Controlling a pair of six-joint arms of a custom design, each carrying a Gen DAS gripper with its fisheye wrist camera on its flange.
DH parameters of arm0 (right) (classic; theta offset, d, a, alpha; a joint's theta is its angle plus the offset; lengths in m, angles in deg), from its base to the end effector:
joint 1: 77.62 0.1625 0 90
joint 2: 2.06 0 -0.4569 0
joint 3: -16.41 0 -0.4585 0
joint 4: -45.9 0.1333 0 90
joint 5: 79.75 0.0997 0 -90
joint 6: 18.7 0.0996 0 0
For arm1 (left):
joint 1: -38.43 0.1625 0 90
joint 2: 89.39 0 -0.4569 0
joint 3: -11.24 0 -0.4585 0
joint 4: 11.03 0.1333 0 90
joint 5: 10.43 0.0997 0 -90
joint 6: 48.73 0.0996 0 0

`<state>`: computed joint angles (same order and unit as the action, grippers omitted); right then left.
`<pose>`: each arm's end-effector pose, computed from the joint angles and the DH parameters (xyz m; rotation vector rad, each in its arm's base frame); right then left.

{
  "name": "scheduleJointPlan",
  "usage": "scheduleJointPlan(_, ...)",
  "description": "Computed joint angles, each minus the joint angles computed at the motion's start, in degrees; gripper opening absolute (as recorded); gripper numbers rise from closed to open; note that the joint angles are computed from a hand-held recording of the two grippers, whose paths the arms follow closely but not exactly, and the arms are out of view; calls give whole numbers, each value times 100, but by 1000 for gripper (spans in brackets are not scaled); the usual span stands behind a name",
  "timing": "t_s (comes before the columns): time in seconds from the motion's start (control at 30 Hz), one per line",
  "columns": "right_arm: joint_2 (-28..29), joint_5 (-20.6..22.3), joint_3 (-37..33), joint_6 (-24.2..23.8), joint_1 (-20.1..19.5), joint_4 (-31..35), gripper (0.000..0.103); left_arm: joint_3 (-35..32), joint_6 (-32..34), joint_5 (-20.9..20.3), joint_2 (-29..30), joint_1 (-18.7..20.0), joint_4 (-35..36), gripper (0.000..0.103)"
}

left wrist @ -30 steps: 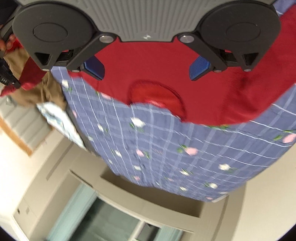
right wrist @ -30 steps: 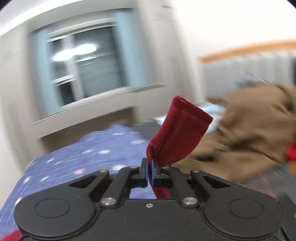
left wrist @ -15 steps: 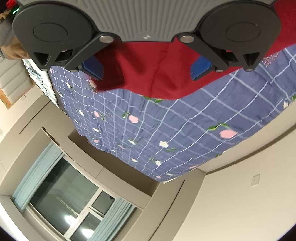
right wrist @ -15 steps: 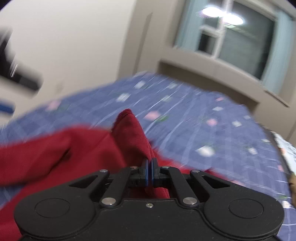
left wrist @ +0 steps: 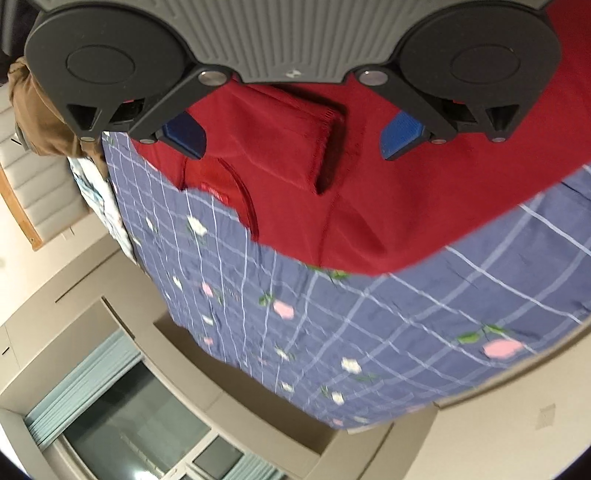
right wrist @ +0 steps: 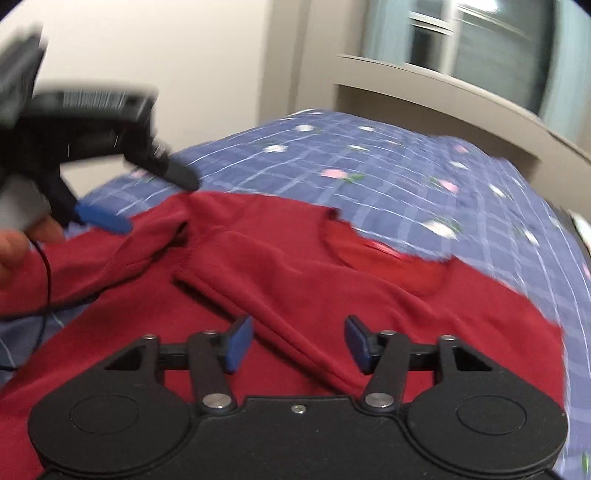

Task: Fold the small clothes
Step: 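Fold the held sleeve across the sweater body and open the right gripper, then grasp the other sleeve cuff with the left gripper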

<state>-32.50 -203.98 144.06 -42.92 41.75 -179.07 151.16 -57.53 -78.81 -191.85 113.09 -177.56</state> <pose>0.2957 -0.3679 -0.0649 0.8721 -2.2977 0.8688 0.0578 -0.4318 0.3207 -0.0289 2.7360 -1.0562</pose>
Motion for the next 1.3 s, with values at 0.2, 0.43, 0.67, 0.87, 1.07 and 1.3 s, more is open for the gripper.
scheduleJointPlan(0.2, -523, -473, 788, 908, -249, -930, 67, -174, -254, 133, 490, 6, 225, 92)
scheduleJointPlan(0.43, -672, -815, 1086, 1094, -572, -1579, 67, -271, -579, 724, 864, -171, 353, 57)
scheduleJointPlan(0.67, -609, -763, 879, 835, -848, -1592, 67, -153, -33, 903, 863, -404, -149, 4)
scheduleJointPlan(0.87, -763, -673, 661, 637, -1226, -1558, 67, 123, 1551, 1197, 798, -856, -1461, 3)
scheduleJointPlan(1.07, -922, -437, 368, 1089, -1823, -846, 60, 44, 2180, 1357, 1140, -638, -1582, 4)
scheduleJointPlan(1.3, -777, -604, 184, 1209, -1906, -812, 48, 109, 2085, 1714, 1297, -562, -1757, 4)
